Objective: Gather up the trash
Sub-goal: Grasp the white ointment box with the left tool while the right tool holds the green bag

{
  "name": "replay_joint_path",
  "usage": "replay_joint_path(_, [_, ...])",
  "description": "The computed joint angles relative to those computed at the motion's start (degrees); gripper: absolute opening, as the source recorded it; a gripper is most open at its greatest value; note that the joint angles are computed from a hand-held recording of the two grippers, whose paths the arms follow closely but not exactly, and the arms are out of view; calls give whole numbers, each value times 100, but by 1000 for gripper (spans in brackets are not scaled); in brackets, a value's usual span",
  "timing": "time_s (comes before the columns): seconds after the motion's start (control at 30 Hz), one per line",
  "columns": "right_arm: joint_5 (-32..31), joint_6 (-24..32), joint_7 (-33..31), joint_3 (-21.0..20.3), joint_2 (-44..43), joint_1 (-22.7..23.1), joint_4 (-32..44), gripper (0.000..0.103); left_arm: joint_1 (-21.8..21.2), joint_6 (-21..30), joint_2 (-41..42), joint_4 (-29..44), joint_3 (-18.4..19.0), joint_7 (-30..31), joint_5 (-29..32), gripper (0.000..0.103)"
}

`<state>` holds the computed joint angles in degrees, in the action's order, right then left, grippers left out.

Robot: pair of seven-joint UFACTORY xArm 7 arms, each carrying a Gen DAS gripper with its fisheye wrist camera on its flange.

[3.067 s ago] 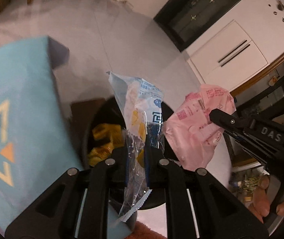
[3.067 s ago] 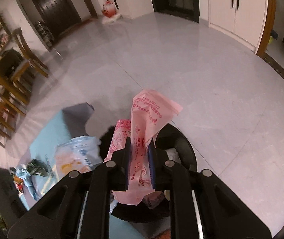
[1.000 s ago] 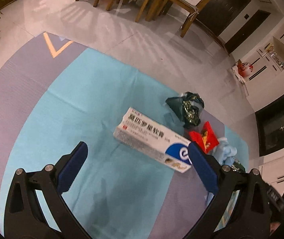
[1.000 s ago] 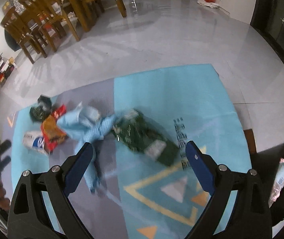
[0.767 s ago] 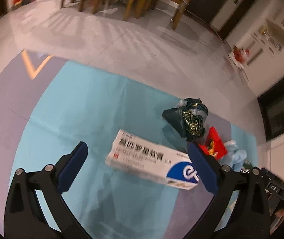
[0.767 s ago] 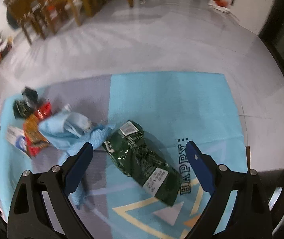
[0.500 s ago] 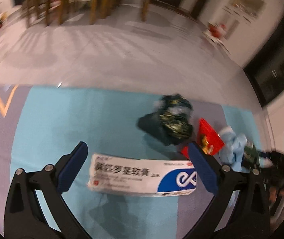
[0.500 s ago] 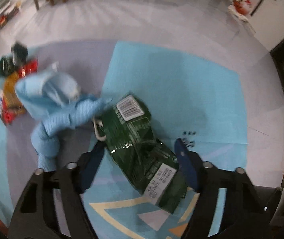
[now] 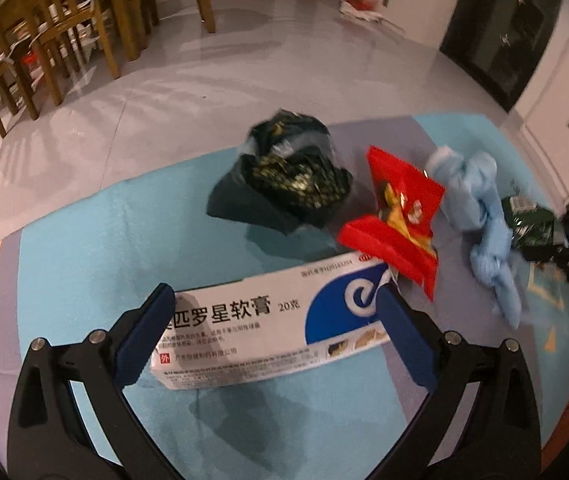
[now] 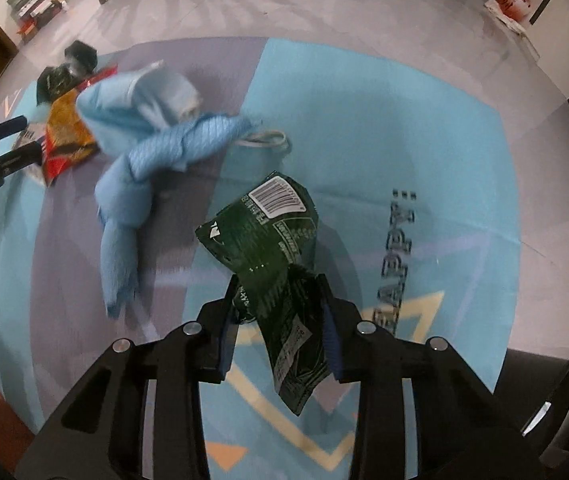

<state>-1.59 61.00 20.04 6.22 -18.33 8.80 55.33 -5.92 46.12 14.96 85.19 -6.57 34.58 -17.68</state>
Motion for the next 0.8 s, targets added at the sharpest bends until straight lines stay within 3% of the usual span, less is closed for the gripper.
replay_joint_path(0.13, [87, 27, -42, -51, -306, -2, -128, 37, -47, 368, -73, 4, -24, 180, 159, 97])
replay_joint_path(0.23, [182, 65, 36, -19, -437, 2, -127, 37, -236, 365, -219, -149, 39, 100, 717, 95])
replay_joint_path(0.33, [226, 104, 139, 58, -711, 47, -195, 37, -300, 430, -371, -212, 49, 187, 953, 83])
replay_joint_path(0.43, [393, 73, 198, 56, -1137, 124, -380, 37, -345, 654, -250, 164, 70, 320, 1202, 82])
replay_joint_path(0.5, [465, 70, 180, 40, -1389, 159, -485, 37, -434, 898, -94, 496, 69, 563, 1577, 82])
replay_joint_path(0.6, [534, 65, 141, 8, -1561, 157, -526, 37, -538, 694, -12, 586, 70, 1045, 2050, 82])
replay_joint_path(0.73, [688, 89, -39, -143, -1747, 139, -591, 36, -607, 1414, 289, 1052, 2, 1788, 2120, 83])
replay_joint_path(0.8, [689, 106, -46, -126, -1724, 94, -587, 36, -681, 1530, 361, 1084, 30, 1953, 2271, 84])
